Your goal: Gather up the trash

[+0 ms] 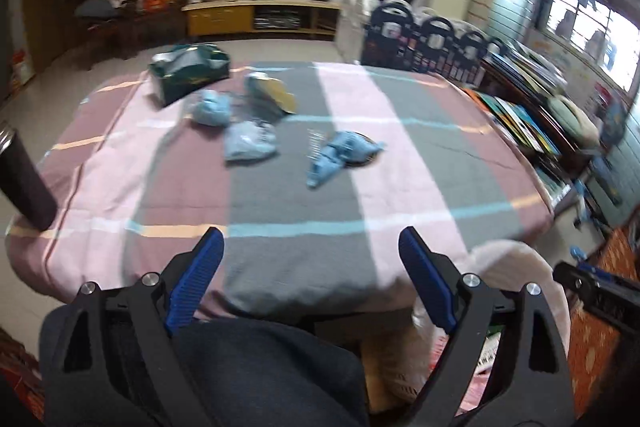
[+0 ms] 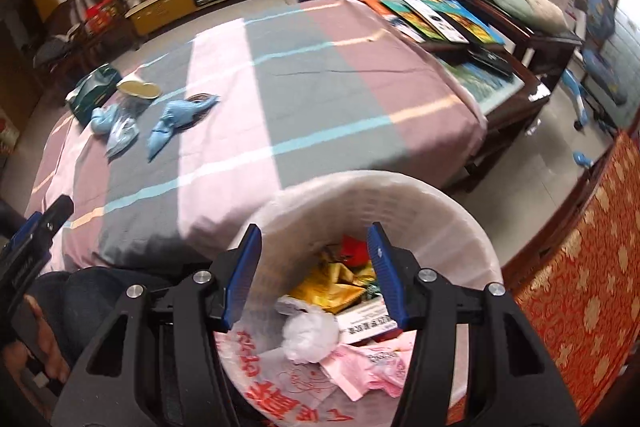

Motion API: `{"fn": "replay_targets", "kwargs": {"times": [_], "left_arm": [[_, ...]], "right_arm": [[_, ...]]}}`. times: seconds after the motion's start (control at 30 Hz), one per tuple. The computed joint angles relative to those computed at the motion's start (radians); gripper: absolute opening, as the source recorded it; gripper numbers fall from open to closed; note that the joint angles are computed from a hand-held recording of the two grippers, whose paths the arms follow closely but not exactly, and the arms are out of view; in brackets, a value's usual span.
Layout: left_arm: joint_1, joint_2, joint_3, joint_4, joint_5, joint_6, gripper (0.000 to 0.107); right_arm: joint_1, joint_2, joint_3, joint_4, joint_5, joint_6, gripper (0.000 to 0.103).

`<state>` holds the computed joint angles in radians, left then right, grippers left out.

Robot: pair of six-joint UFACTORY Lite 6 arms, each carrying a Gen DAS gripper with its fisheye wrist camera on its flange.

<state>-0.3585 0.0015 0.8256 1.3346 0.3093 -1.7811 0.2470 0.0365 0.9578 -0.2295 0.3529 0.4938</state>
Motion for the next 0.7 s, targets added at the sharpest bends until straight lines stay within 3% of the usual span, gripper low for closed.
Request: {"fn": "replay_targets", "kwargs": {"times": [0.2, 0.4, 0.6, 0.7], "left_arm": [[0.202, -0.056, -0.063, 0.075, -0.044, -0.048, 0.090], [0.400, -0.052, -0.114, 0.403, -0.104, -0.334, 0.090], [0.457, -0.028, -0.133, 0.583, -0.121, -0.516, 0.090], [0.445, -0.021, -0.138, 0.574, -0.097, -0.503, 0.090]], "right_arm": [[0.121, 0.072, 0.082, -0.076, 0.023, 0.117, 0.055], [0.200, 0.178, 0.185, -0.094, 0.039, 0.176, 0.055], [0.264, 0.312, 0.330, -0.106, 0.042, 0.207, 0.055], [0.279, 0.401, 0.432, -0.079, 0.042, 0.194, 0.055]]}}
